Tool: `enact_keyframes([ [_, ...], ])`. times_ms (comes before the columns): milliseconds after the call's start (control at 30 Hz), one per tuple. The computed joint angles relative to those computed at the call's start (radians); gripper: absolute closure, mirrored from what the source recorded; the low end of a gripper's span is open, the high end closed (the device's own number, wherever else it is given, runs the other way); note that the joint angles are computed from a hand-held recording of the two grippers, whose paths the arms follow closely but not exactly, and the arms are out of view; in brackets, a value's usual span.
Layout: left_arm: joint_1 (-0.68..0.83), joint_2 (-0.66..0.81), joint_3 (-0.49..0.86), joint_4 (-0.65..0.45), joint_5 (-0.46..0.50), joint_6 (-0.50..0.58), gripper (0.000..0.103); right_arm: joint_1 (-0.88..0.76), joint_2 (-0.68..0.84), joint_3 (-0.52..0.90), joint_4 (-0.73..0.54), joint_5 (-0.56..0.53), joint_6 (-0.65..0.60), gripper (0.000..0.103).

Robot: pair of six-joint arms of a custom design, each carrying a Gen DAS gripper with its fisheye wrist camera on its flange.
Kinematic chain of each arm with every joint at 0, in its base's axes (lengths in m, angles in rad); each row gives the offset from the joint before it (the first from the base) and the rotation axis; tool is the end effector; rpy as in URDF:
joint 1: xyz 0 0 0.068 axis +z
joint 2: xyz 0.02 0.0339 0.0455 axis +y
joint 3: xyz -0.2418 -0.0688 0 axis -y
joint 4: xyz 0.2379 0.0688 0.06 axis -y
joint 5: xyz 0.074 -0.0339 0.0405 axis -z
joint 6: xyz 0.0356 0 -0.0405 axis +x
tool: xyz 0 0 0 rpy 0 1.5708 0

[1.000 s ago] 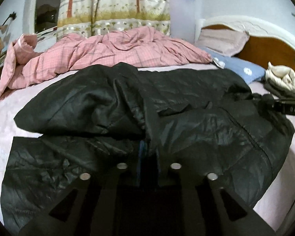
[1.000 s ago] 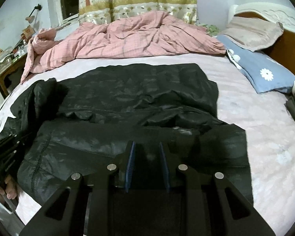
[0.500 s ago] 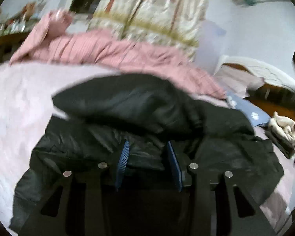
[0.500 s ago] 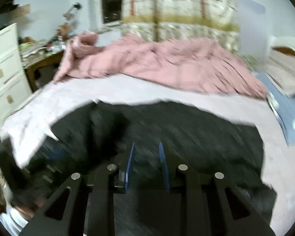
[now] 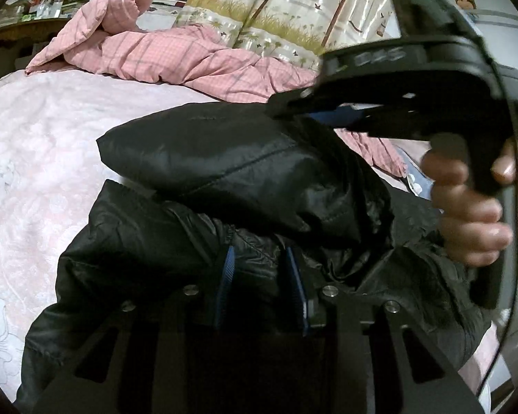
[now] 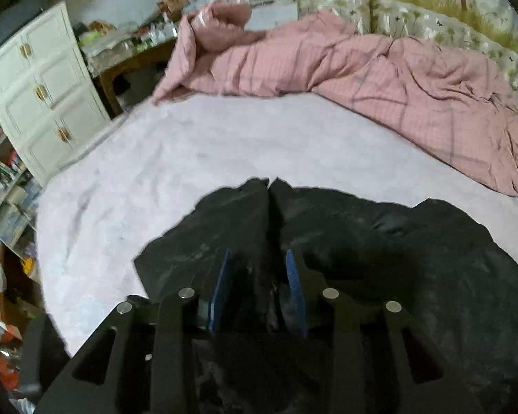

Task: Fold large clothes

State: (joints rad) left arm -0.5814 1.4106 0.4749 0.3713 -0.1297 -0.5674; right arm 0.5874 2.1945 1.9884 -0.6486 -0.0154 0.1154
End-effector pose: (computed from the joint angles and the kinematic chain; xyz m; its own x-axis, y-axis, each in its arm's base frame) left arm 0.2225 -0.1407 0.1378 -0.6206 -0.2299 -0.7497 0.1420 0.9073 -0.3957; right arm 0.3978 0.2655 0.2371 -0.6885 -0.3201 -0.6507 -0.4865 0.8693 0.0871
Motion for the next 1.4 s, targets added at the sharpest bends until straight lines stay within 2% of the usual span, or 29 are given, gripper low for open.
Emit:
enact_keyframes([
  [67, -0.003, 0.000, -0.001, 0.000, -0.004, -0.001, 0.073, 0.008, 0.017, 0.001, 0.008, -0.007, -0.001, 0.069],
  [100, -0.002, 0.000, -0.001, 0.001, -0.003, 0.000, 0.073, 0.009, 0.015, -0.009, 0.018, -0.006, 0.001, 0.074],
  [133, -0.002, -0.001, -0.002, 0.001, -0.003, 0.000, 0.073, 0.009, 0.008, -0.023, 0.031, 0.001, 0.001, 0.094],
  [300, -0.003, -0.005, -0.011, 0.009, -0.005, 0.001, 0.073, 0.020, -0.217, -0.338, 0.259, 0.151, 0.003, 0.098],
  [400, -0.004, -0.007, -0.012, 0.009, -0.008, 0.002, 0.073, 0.047, -0.451, -0.627, 0.413, 0.366, -0.017, 0.098],
  [500, -0.015, -0.016, -0.018, 0.014, -0.021, 0.005, 0.073, 0.051, -0.641, -0.851, 0.446, 0.495, 0.002, 0.098],
  [600, -0.023, -0.014, -0.010, 0.002, -0.037, 0.011, 0.073, 0.024, -0.772, -1.022, 0.409, 0.506, 0.065, 0.098],
  [833, -0.028, -0.019, -0.009, -0.008, -0.053, 0.016, 0.073, -0.051, -0.980, -1.270, 0.363, 0.347, 0.165, 0.096],
  [967, -0.026, -0.020, -0.007, -0.012, -0.055, 0.017, 0.073, -0.072, -1.137, -1.350, 0.325, 0.349, 0.173, 0.076],
  [1033, -0.025, -0.024, -0.010, -0.011, -0.053, 0.017, 0.073, -0.100, -1.232, -1.369, 0.290, 0.352, 0.166, 0.073],
  [1133, -0.026, -0.023, -0.009, -0.013, -0.056, 0.018, 0.073, -0.178, -1.250, -1.331, 0.268, 0.331, 0.121, 0.071],
  [1200, -0.026, -0.023, -0.010, -0.012, -0.055, 0.018, 0.073, -0.277, -1.186, -1.272, 0.278, 0.268, 0.058, 0.067],
  [1267, -0.028, -0.023, -0.009, -0.013, -0.058, 0.017, 0.073, -0.372, -1.065, -1.188, 0.281, 0.145, -0.004, 0.049],
  [1400, -0.029, -0.022, -0.009, -0.012, -0.060, 0.017, 0.073, -0.426, -0.813, -1.036, 0.310, 0.108, -0.064, 0.049],
])
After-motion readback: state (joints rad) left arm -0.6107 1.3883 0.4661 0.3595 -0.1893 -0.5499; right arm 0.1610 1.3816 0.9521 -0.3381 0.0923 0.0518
